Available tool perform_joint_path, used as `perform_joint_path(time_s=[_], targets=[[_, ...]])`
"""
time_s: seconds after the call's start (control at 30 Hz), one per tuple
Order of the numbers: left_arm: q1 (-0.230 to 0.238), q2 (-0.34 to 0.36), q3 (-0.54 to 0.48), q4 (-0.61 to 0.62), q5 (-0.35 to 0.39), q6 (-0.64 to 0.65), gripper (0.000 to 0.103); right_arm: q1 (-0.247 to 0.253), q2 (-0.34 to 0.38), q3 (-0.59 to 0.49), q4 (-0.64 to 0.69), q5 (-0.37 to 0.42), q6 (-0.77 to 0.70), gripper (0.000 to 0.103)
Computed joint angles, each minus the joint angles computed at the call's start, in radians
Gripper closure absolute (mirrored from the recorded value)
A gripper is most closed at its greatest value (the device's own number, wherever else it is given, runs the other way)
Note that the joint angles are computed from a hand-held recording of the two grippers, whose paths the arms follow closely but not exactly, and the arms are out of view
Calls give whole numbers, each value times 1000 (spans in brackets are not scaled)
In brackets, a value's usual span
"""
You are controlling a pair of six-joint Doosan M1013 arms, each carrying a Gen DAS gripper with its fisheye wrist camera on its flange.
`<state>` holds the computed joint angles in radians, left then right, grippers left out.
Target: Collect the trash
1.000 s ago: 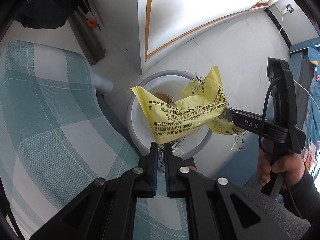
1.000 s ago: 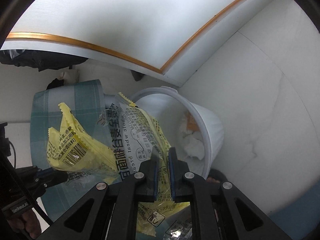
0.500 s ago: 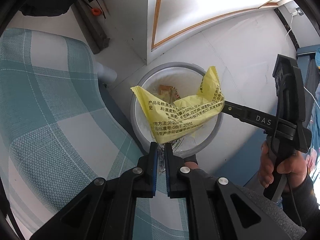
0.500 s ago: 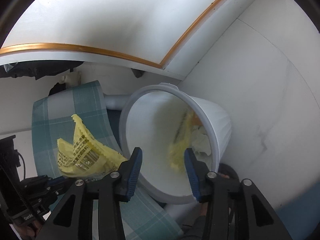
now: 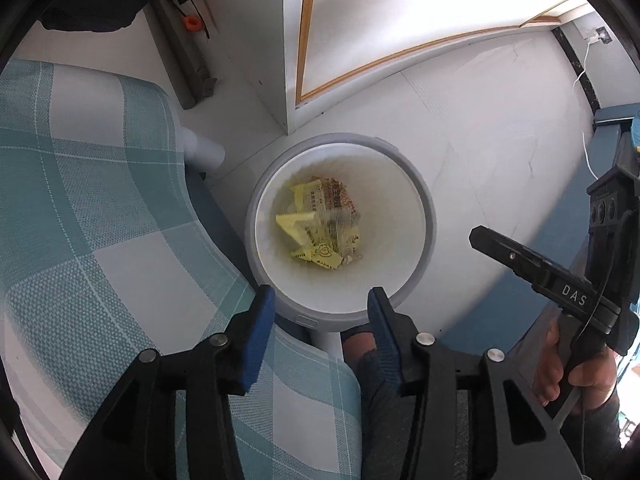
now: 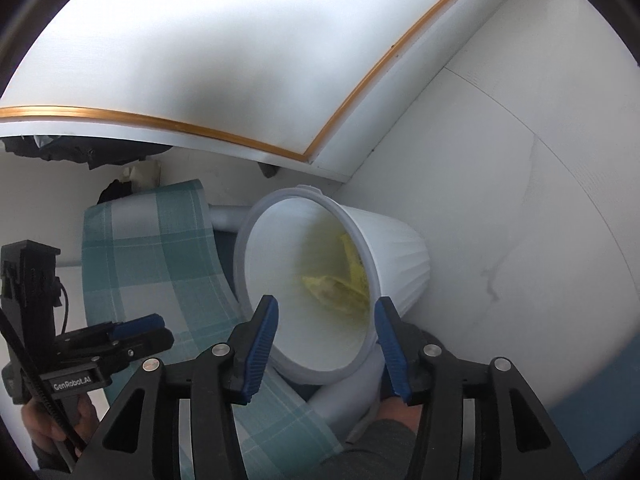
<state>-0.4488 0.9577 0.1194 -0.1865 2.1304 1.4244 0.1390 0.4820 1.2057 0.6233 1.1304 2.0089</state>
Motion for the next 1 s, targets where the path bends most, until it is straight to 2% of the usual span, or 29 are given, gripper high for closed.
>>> perform_joint_path(time_s=[0.07,0.13,0.23,0.3,0.53,0.77,1.0], targets=[[0,-50,83,17,-81,16,57,2,-3,-7,-14,-1,-9,51],[-5,-76,113,53,-131,35,50,5,-6,-14,-23,-2,-15,49],[-12,-137,203,106,-240,52,46,10,-11,-27,-34,-2,-35,45],[-16,-169,242,127,-294,57,45,14,-13,-38,-45,3,-44,43],[-20,-259,368,155,-467,35,27,28,-30,-77,-110,15,-72,33],[-28,-323,439,224,-569,27,24,37,-50,-101,-154,13,-81,28],[-15,-357,474,199,-599,-19,24,50,-66,-129,-203,30,-78,22]])
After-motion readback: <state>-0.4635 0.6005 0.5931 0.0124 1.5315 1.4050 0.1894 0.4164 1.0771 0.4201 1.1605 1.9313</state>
